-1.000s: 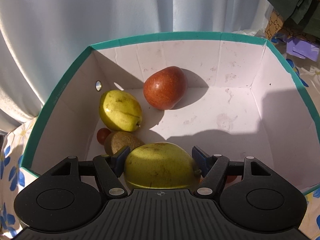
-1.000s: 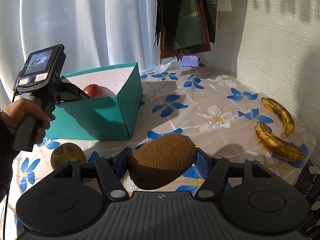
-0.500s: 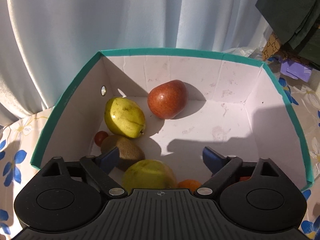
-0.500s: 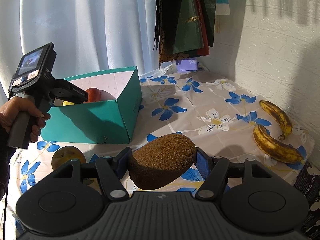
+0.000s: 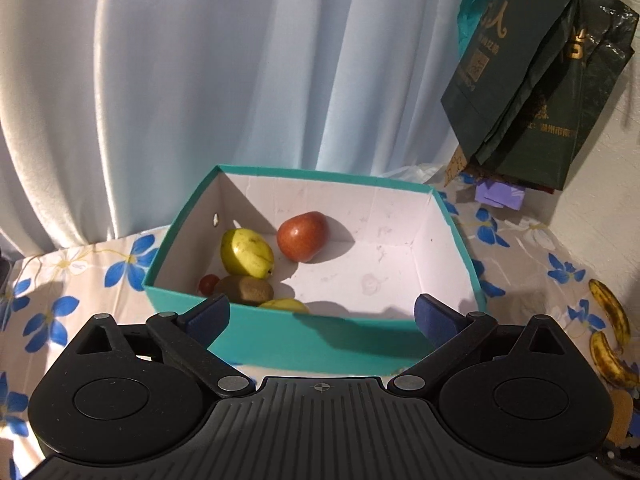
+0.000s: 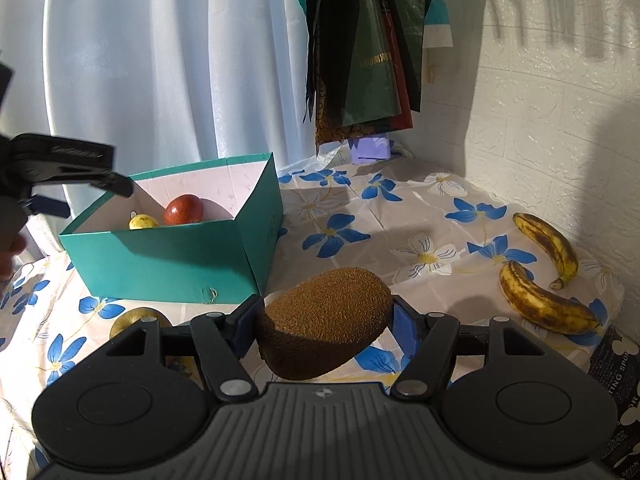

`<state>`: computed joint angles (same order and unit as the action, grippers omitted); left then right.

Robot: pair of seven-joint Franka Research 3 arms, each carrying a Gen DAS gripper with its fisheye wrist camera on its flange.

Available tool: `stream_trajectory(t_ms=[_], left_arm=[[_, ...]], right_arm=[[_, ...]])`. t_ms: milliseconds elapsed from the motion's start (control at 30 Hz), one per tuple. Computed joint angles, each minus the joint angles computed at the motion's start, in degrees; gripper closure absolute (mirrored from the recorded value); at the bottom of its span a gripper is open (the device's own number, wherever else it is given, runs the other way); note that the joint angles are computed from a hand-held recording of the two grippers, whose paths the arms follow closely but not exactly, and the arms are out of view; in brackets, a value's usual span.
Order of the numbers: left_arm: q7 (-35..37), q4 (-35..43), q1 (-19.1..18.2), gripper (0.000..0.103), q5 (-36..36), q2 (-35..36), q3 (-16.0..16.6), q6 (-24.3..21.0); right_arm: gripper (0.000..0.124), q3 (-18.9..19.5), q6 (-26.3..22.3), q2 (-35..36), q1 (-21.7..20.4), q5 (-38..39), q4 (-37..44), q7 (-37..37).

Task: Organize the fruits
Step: 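Carry the brown kiwi into the teal box and open the right tool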

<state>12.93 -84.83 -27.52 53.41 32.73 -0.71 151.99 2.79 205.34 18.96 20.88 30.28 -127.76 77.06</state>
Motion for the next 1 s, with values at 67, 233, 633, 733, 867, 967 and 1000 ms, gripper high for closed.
stream_trajectory(t_ms=[67,233,633,733,867,967,1000], left_arm=[[-2.4,-3.2,-0.6,0.002,0.6,-2.2,0.3,-0.8],[-4.3,-8.2,0.8,0.002,-0.8,-5.0,-1.6,-2.3],[-11.2,-16.1,2.1,0.002,1.4,-9.7,-4.0,-5.3],[-12.5,-17.4,2.3,0.002,1.7,-10.4,-4.5,-6.0],[-13.8,-19.3,2.8,0.002,2.3,-11.2,-5.1,-4.9],[-14.4,-20.2,2.8,0.002,2.4,-11.5,-5.5,-5.1],[-14.5,-20.6,2.9,0.002,2.3,-11.7,-5.7,-5.0]], right_arm=[[0.057,0.7,0.0,0.0,-1.0,-1.6,0.0,0.9],[0.057,3.0,0.0,0.5,-4.0,-7.6,0.2,4.1],[0.057,6.4,-1.5,2.8,-8.8,-20.6,3.7,9.4],[0.057,7.2,-2.3,4.0,-9.9,-22.8,5.5,9.9],[0.057,8.4,-2.1,5.4,-11.2,-25.8,8.1,9.9],[0.057,9.1,-1.9,6.8,-11.9,-27.7,10.6,9.8],[0.057,9.2,-1.8,7.6,-11.9,-28.3,12.0,9.5]])
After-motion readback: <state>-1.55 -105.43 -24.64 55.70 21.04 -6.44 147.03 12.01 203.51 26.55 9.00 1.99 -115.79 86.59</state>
